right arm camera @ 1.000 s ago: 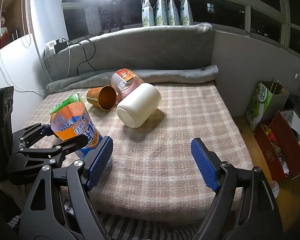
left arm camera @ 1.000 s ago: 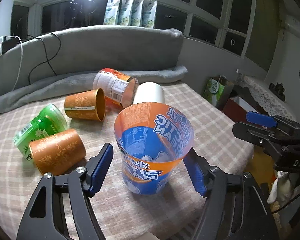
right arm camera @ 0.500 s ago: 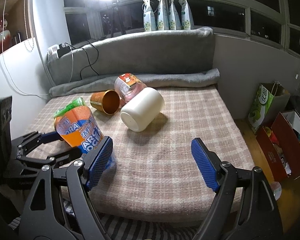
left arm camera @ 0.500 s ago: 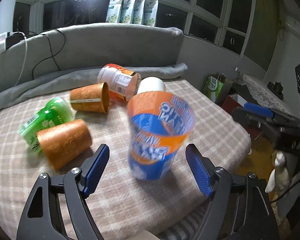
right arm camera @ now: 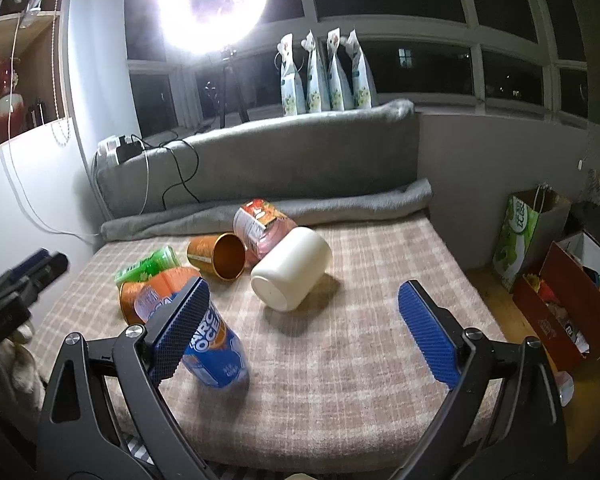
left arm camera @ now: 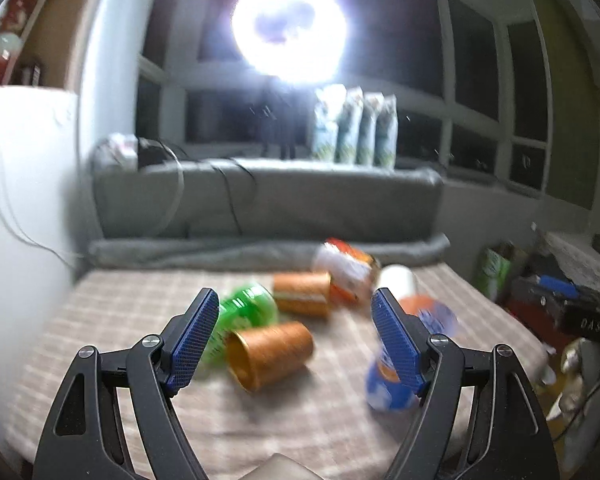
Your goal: Flip cup upright
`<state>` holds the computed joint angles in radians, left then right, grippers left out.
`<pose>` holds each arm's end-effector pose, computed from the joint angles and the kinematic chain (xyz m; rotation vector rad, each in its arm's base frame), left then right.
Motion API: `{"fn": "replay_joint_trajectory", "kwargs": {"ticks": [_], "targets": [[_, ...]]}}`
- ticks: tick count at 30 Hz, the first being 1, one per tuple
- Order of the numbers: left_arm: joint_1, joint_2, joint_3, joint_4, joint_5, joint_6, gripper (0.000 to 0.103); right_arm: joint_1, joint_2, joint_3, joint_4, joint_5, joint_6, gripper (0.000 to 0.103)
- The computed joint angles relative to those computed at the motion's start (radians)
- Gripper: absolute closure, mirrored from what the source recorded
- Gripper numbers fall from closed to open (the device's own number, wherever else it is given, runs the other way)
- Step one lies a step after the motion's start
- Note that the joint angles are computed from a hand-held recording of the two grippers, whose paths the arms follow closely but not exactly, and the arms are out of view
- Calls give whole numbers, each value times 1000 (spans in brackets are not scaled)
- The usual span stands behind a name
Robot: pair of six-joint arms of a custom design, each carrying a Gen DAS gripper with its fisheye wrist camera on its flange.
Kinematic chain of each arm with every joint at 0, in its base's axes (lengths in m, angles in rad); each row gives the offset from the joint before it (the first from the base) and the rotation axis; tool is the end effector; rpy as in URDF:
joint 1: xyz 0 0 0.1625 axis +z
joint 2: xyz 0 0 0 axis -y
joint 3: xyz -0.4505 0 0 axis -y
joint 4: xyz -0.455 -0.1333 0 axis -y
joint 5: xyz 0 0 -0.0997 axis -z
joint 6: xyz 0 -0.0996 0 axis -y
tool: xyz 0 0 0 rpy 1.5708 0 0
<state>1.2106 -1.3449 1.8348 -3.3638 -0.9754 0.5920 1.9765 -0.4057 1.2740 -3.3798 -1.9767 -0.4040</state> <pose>-0.0374 -0.6359 0.4618 0.5055 2.0111 -1.4579 0.4181 -0.7353 0.0197 0.7348 -2.3704 1.2553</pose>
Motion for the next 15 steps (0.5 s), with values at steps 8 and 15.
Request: {"fn": "replay_joint_trajectory", "kwargs": {"ticks": [8, 15], "targets": [[-11, 10, -7, -135, 20, 72, 20, 5, 14, -2, -85, -1, 3, 0], [-16, 7, -3, -133, 46, 67, 14, 6, 14, 3, -85, -9, 3, 0]]}}
